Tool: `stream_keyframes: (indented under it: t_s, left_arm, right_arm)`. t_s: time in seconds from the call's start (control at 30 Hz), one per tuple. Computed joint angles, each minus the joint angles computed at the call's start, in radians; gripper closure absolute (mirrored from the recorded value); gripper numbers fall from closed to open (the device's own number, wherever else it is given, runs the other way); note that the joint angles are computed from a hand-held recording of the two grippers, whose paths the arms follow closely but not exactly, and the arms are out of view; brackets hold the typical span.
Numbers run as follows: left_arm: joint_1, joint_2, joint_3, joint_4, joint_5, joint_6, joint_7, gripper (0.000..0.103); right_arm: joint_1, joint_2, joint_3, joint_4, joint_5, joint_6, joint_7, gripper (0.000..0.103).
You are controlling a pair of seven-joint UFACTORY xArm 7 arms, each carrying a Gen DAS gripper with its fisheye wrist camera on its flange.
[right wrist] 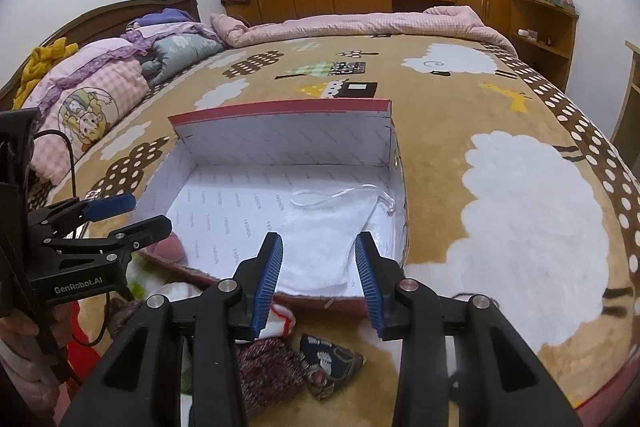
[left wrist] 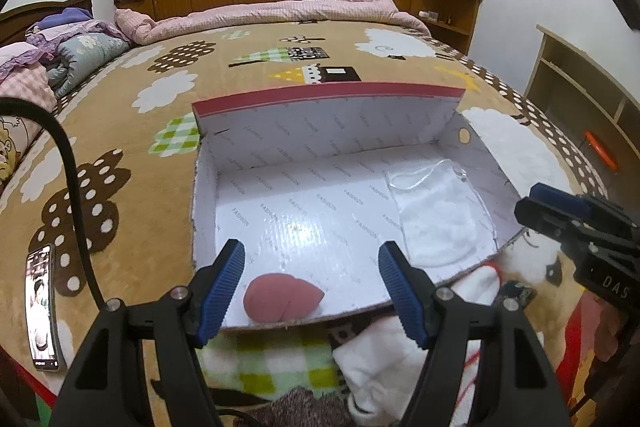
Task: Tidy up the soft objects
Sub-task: 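Open the left tool to drop the pink sponge while right tool releases the mesh bag in the box, then withdraw both tools from the box back toward the pile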
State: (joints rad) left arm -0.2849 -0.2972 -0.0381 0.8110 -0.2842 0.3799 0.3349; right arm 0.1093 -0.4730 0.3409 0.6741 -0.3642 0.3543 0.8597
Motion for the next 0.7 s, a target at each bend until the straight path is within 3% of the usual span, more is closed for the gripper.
stream_keyframes:
  t_s: [0.7]
  left_arm:
    - [-0.013, -0.186, 0.033, -0.114, 0.000, 0.067, 0.000, 0.030]
  right_arm:
    - [0.071, -0.125, 0.042, -0.073, 0.067, 0.047, 0.055, 0.063]
